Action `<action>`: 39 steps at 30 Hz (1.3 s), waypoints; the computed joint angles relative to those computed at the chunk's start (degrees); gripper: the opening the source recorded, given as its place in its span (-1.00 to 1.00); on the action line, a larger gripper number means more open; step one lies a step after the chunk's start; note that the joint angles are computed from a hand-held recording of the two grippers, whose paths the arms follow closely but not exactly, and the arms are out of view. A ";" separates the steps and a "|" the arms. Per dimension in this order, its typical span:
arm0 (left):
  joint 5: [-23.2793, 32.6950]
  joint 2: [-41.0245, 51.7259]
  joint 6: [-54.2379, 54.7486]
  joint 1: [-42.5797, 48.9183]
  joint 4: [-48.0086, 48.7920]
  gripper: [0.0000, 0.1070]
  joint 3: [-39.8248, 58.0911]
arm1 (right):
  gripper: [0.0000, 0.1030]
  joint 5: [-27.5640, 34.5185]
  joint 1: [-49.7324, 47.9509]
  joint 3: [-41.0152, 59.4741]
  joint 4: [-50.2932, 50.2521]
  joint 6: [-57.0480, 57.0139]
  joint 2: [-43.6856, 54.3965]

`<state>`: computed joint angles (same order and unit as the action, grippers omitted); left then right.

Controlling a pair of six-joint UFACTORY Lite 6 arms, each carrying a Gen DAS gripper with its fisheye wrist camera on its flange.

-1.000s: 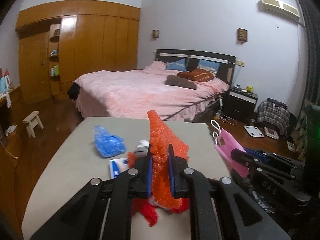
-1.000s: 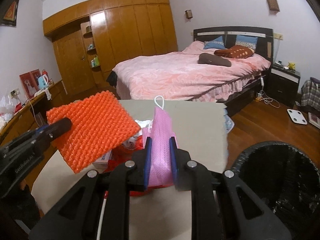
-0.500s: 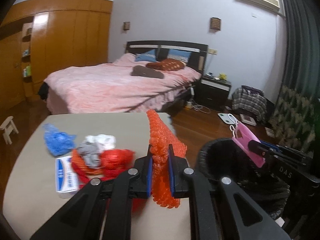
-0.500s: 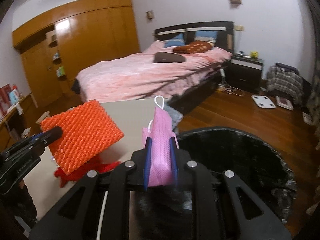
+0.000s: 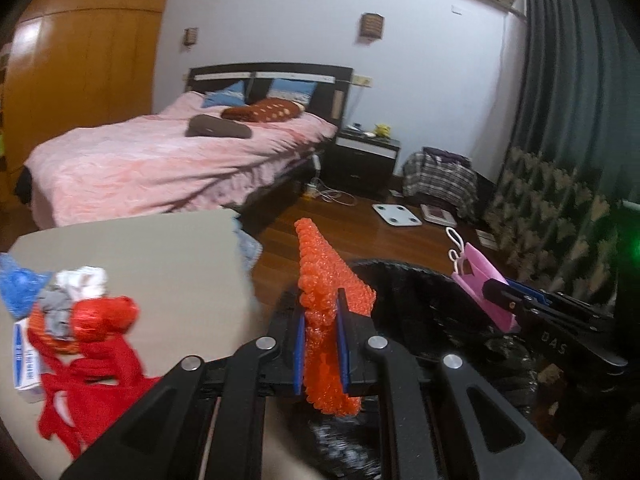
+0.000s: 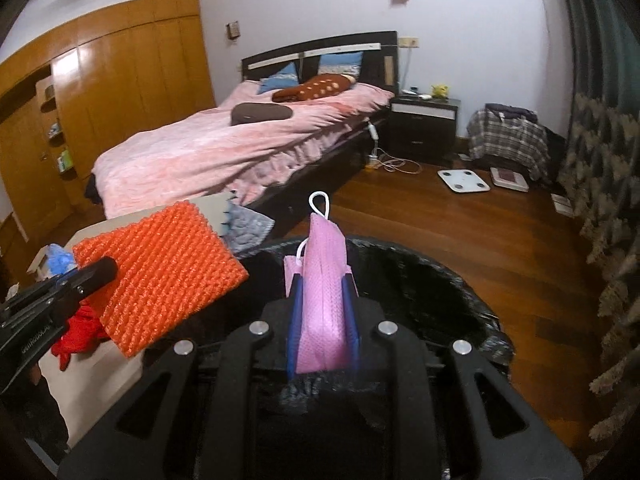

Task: Collect trash
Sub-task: 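Lift the mask and pad and carry both grippers over the black trash bin, then open both grippers to drop the mask and pad into the bin, then move the right gripper back to the pile and grasp the red cloth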

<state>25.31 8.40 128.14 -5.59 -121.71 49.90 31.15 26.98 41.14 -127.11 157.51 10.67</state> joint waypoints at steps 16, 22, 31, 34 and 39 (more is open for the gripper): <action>0.53 -1.72 7.15 8.67 -3.60 0.42 -3.74 | 0.85 3.29 2.26 3.32 3.76 -1.08 3.00; 1.14 -4.26 11.72 19.67 -4.52 0.48 -5.51 | 0.86 1.48 7.90 12.84 5.86 -3.94 9.13; 3.14 0.45 14.97 33.69 -3.20 0.47 -2.26 | 0.86 -4.44 15.05 35.79 12.81 -13.47 24.47; 3.23 3.11 15.60 36.89 -2.75 0.47 -0.16 | 0.86 -5.69 17.01 43.66 17.47 -19.35 29.95; 4.06 7.89 18.10 41.46 -3.66 0.47 2.68 | 0.86 -8.82 18.67 55.80 24.91 -28.50 38.68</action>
